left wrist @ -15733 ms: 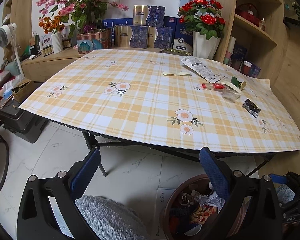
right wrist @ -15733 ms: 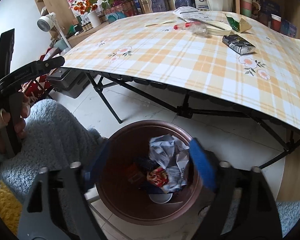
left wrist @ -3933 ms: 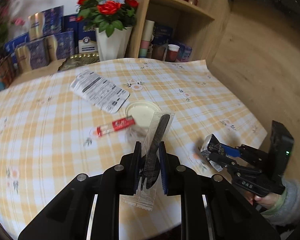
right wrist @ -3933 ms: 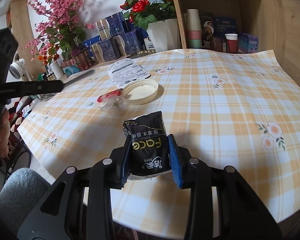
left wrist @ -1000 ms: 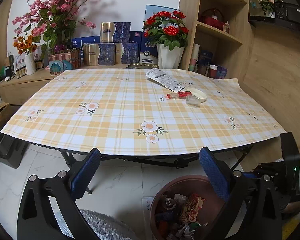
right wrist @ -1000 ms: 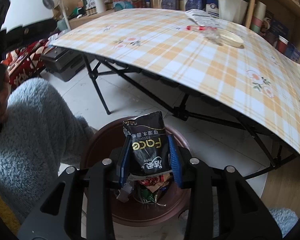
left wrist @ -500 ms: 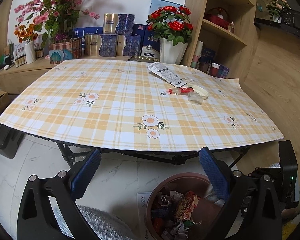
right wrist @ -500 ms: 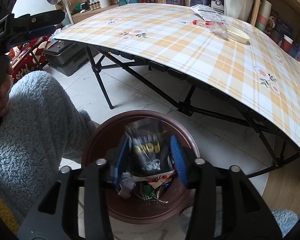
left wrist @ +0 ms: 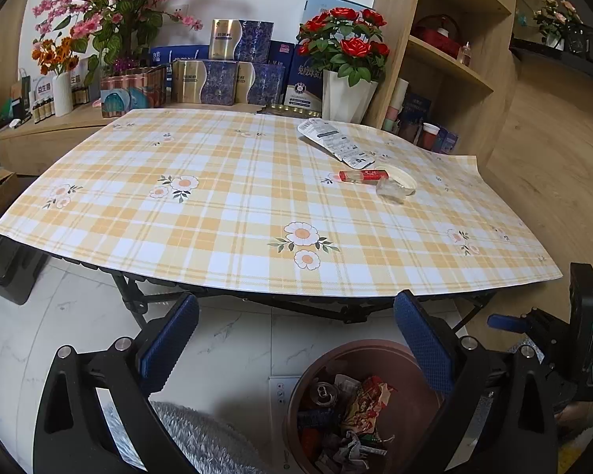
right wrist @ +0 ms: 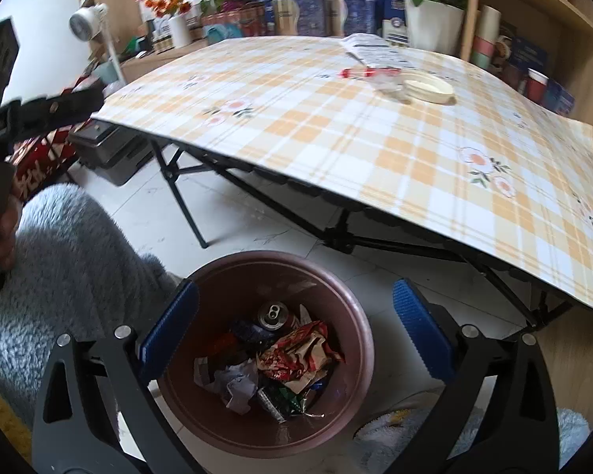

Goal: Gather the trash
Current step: 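Lower the tissue pack into the brown bin and open the right tool, then move the left tool to the red lighter on the table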

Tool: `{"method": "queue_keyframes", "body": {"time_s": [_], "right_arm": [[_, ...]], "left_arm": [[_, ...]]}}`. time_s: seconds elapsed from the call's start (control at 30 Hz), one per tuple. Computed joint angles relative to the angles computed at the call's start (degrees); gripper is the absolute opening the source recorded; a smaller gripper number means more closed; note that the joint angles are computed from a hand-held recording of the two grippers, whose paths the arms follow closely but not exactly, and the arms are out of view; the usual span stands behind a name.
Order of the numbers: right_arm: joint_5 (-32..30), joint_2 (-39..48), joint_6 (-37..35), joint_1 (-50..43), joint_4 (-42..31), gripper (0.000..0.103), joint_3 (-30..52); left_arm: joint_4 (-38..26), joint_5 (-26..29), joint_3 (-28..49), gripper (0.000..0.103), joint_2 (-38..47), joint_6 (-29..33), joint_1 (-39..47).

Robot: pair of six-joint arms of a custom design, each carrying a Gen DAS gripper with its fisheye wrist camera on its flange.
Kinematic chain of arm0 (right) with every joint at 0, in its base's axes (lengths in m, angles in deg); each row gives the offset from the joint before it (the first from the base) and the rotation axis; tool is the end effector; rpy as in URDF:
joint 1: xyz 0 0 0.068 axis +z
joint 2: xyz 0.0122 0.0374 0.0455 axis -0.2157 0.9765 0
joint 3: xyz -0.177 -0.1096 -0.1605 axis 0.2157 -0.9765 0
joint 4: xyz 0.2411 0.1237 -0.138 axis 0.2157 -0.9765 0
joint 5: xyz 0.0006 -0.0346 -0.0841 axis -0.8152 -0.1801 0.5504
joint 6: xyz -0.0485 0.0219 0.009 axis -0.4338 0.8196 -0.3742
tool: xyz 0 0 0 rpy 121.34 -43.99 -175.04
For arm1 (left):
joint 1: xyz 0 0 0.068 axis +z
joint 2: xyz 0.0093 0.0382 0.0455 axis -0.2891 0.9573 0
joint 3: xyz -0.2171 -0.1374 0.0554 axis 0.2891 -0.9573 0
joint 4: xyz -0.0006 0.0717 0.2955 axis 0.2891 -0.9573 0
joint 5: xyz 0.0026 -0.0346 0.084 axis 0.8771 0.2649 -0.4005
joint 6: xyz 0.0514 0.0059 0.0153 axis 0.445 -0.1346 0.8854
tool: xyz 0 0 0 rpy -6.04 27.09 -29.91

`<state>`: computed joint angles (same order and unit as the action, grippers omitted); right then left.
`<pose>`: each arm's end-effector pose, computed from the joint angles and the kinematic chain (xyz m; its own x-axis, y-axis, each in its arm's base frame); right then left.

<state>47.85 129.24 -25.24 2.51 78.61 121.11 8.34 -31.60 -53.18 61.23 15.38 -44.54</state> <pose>0.3117 0.0931 0.1071 -0.6584 -0.4029 -0.6357 -0.5695 0.8190 0.0707 0.2644 -0.1275 0.1477 -0.6174 -0.1624 -0.7697 -0.0308 0.9827 -0.1826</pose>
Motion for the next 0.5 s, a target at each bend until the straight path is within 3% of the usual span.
{"method": "queue_keyframes", "body": {"time_s": [0.5], "right_arm": [[-2.8,0.7,5.0,-6.1,1.5,0.097,1.8]], "left_arm": [[-1.1,-0.2,2.6,0.096,3.5,0.5,-0.3]]}}
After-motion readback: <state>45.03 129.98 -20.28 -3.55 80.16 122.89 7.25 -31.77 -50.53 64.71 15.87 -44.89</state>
